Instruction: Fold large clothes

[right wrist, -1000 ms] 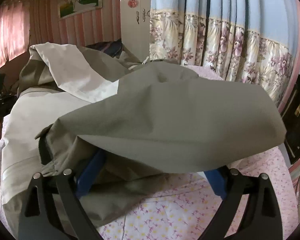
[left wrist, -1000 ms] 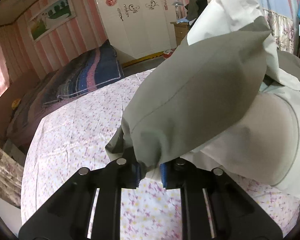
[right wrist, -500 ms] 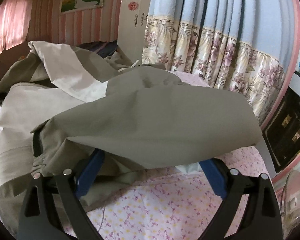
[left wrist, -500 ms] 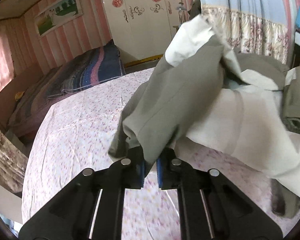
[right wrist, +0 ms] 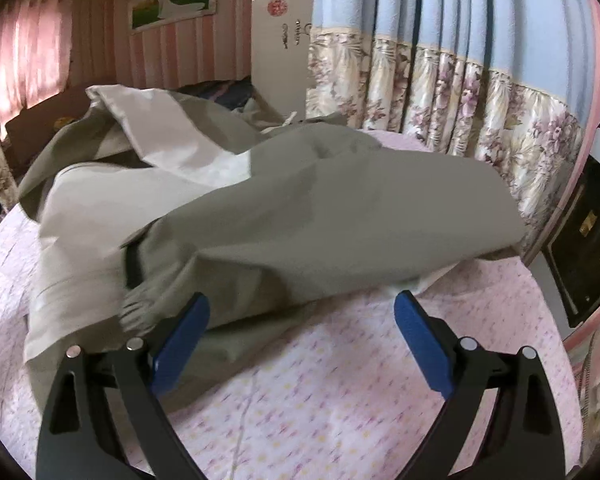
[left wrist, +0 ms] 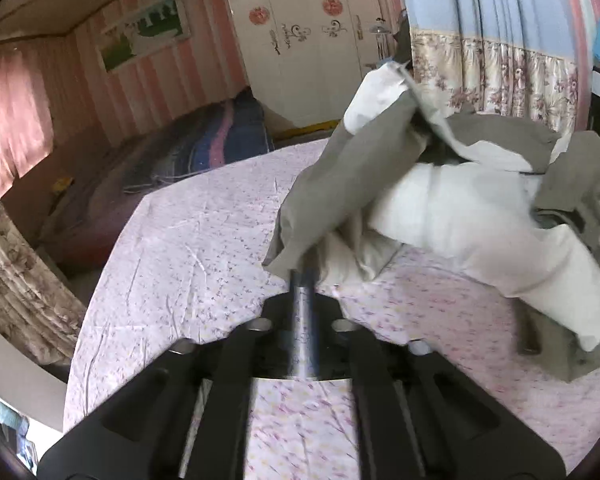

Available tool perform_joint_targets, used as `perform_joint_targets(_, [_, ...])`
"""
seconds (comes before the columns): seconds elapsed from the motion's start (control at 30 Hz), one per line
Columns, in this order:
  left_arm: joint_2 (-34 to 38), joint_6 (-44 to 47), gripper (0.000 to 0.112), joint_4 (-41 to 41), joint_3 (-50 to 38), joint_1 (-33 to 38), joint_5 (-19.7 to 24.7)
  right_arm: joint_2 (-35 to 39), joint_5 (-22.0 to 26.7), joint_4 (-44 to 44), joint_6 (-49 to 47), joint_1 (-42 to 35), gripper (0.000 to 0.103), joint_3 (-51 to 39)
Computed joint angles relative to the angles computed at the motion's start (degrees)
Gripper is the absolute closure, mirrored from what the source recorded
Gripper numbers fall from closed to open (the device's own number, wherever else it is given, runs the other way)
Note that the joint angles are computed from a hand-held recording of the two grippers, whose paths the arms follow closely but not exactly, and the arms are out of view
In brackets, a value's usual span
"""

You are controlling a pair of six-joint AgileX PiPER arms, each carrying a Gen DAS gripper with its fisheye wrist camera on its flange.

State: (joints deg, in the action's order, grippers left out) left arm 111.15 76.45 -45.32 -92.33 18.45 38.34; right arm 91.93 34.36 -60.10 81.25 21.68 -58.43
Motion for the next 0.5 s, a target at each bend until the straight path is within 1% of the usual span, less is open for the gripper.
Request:
perform_joint_targets(0.03, [0.6, 1.7, 0.031, -1.6, -0.1, 0.0, -1.4, 0.0, 0.0, 0.0, 0.2, 0.7, 0.009, 0.3])
perform_joint_targets(0.07, [0.9, 5.7, 0.018, -5.5, 0.8, -0.3, -4.8, -0.1, 0.0, -0.2, 0.7, 1.0, 0.009, 0.6])
perform_joint_targets(0.1, [1.3, 10.9, 0.012, -10.1, 1.5, -0.5, -6.7, -0.2, -0.2, -0.5, 1.4, 1.4, 0.009, 0.9])
perform_joint_targets(0.13, [2.3, 14.0, 0.012, -12.4, 1.1, -0.8, -7.2, -0.3, -0.6, -0.4, 1.7, 1.5, 0.009, 1.3])
perform_joint_targets(0.17, [3.6, 14.8, 0.012, -12.5, -0.1, -1.2, -7.1, -0.4, -0.2, -0.4, 1.9, 1.8, 0.009, 1.4])
perform_joint_targets(0.23, [6.1, 11.6, 0.012, -8.3, -3.3, -2.9, -8.2, -0.4, 0.1, -0.2, 2.3, 1.8, 0.009, 1.5])
perform_joint_targets(0.3, [9.7, 5.1, 0.012, -2.0, -8.8, -4.9, -7.2, -0.2, 0.3, 0.4, 2.2, 1.3, 0.009, 1.2])
perform_joint_targets(0.37, [12.6, 0.3, 0.012, 2.2, -13.2, -6.5, -6.7, 0.0, 0.4, 0.5, 2.5, 1.2, 0.009, 1.0])
perform_joint_targets(0.4, [14.6, -3.3, 0.014, 5.3, -16.8, -7.2, -5.1, 0.1, 0.6, 0.5, 2.5, 1.2, 0.009, 0.8])
perform_joint_targets(0.43, [16.1, -6.8, 0.03, 7.9, -19.8, -7.6, -3.2, 0.4, 1.1, 0.6, 2.4, 1.3, 0.009, 0.4])
perform_joint_targets(0.47, [17.9, -10.1, 0.051, 9.9, -23.4, -7.8, -0.2, 0.6, 1.3, 0.9, 2.1, 1.3, 0.009, 0.2])
perform_joint_targets(0.5, [19.6, -13.7, 0.081, 12.1, -26.6, -8.0, 2.3, 0.7, 1.5, 1.1, 1.9, 1.3, 0.009, -0.1])
